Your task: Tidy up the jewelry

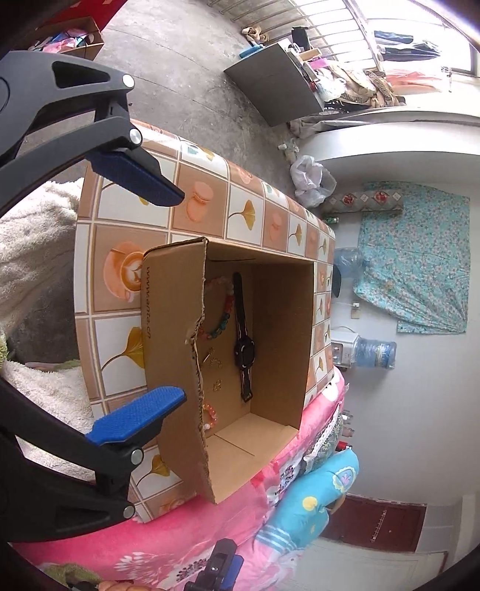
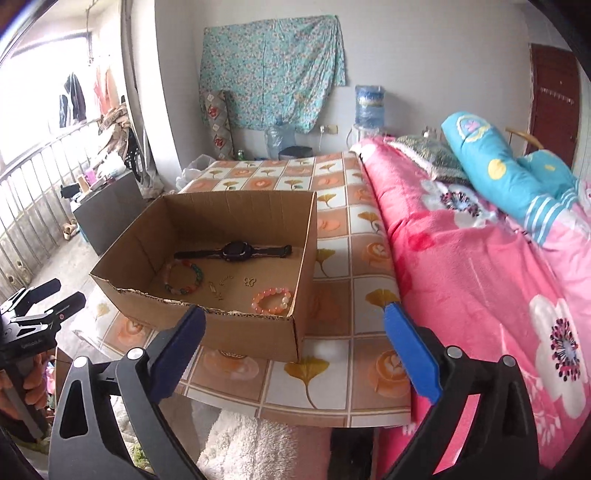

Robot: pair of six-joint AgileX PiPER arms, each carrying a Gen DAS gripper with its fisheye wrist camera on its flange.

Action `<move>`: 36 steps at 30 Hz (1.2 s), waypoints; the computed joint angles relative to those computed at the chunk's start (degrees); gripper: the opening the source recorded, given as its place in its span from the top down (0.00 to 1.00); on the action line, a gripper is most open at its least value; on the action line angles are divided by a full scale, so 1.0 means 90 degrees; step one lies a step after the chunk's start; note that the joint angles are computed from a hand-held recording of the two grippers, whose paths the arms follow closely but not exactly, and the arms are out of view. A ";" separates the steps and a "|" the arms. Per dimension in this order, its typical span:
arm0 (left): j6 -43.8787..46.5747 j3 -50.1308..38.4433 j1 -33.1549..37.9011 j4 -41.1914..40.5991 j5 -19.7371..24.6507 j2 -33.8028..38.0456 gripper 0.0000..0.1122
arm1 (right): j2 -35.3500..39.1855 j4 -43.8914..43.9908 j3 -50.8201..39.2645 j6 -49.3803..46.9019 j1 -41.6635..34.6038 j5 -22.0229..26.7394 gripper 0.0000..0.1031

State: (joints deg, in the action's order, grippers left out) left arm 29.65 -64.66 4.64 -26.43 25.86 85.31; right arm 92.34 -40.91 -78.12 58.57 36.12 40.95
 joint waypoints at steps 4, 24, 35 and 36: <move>-0.1258 0.0152 -0.0474 0.1271 -0.0260 -0.0231 0.16 | -0.0154 -0.1605 0.0125 0.1423 0.0616 0.0581 0.07; -0.3481 -0.1102 -0.1271 0.2991 0.1263 0.1136 0.16 | 0.1357 0.0923 -0.0878 0.0037 0.0307 0.0400 0.07; -0.4031 -0.1378 -0.1473 0.3641 0.1462 0.1320 0.16 | 0.1564 0.1192 -0.1046 -0.0163 0.0150 0.0429 0.07; -0.4048 -0.1399 -0.1475 0.3642 0.1482 0.1341 0.16 | 0.1575 0.1238 -0.1051 -0.0182 0.0139 0.0417 0.07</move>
State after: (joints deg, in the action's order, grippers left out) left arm -6.78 -77.25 -8.63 6.34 39.20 97.37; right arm 106.52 -29.76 -87.58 56.94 37.37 44.70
